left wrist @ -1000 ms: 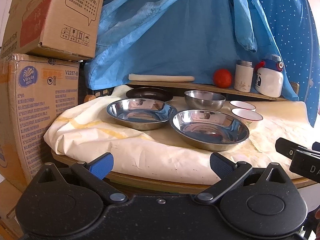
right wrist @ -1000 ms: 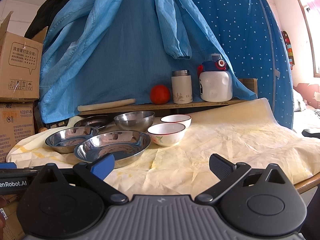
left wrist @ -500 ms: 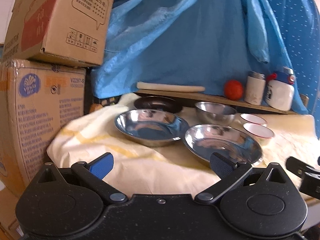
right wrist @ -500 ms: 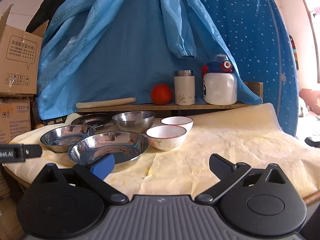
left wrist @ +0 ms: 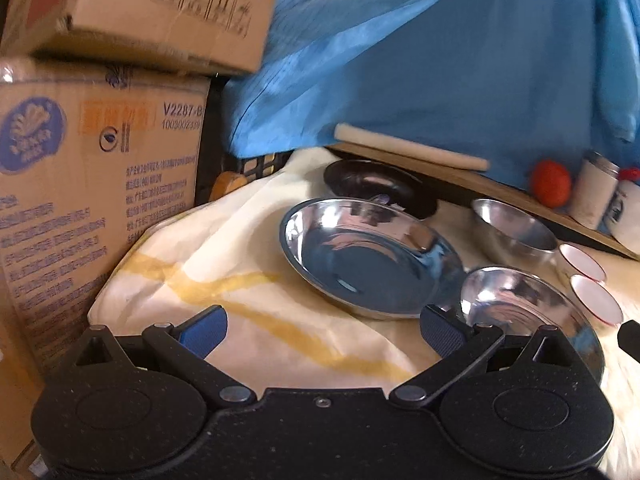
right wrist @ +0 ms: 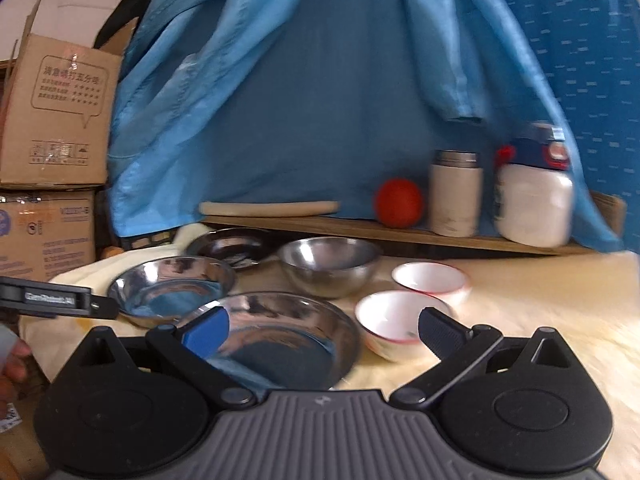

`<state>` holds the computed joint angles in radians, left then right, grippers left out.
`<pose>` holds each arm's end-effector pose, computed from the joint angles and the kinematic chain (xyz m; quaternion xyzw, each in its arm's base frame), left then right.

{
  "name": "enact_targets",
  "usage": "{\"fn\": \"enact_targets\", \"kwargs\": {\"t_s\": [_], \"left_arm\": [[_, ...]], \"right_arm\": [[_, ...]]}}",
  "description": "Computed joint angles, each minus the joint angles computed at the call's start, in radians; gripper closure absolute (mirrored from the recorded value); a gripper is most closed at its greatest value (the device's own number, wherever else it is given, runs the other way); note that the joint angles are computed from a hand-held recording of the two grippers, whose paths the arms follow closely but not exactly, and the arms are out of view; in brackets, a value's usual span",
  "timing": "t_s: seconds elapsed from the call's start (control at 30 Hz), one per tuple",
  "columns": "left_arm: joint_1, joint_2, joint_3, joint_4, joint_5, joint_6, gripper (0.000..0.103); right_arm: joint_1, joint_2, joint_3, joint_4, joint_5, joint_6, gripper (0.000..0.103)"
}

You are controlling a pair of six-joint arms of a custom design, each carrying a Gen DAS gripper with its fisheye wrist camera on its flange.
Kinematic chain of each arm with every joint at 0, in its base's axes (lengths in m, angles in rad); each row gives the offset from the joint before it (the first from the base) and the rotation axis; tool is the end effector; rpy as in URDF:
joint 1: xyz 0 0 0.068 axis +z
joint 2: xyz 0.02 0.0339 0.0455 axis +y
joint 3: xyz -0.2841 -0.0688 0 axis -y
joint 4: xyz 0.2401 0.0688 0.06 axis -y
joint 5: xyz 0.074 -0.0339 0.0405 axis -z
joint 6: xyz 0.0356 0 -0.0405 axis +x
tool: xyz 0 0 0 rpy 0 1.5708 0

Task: Organize plates and bowls
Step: 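Close the left gripper on one steel plate rim while the right grips the other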

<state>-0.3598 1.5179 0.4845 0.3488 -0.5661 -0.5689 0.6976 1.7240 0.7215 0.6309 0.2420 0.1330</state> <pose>0.2501 -0.0737 0.1559 -0.2096 0.8502 0.0412 0.4811 0.2693 0.2146 0.1848 -0.1629 0.8061 0.1348 0.5528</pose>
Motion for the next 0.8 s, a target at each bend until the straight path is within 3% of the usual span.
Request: {"fn": "enact_targets", "kwargs": {"t_s": [0.33, 0.67, 0.8], "left_arm": [[0.124, 0.085, 0.091, 0.001, 0.086, 0.066, 0.001], [0.205, 0.147, 0.148, 0.013, 0.164, 0.102, 0.003], [0.224, 0.168, 0.158, 0.035, 0.197, 0.11, 0.007]], "right_arm": [[-0.054, 0.191, 0.441, -0.345, -0.299, -0.028, 0.0], [-0.064, 0.371, 0.742, -0.552, -0.351, -0.039, 0.001], [-0.072, 0.441, 0.858, -0.643, -0.381, -0.021, 0.01]]}}
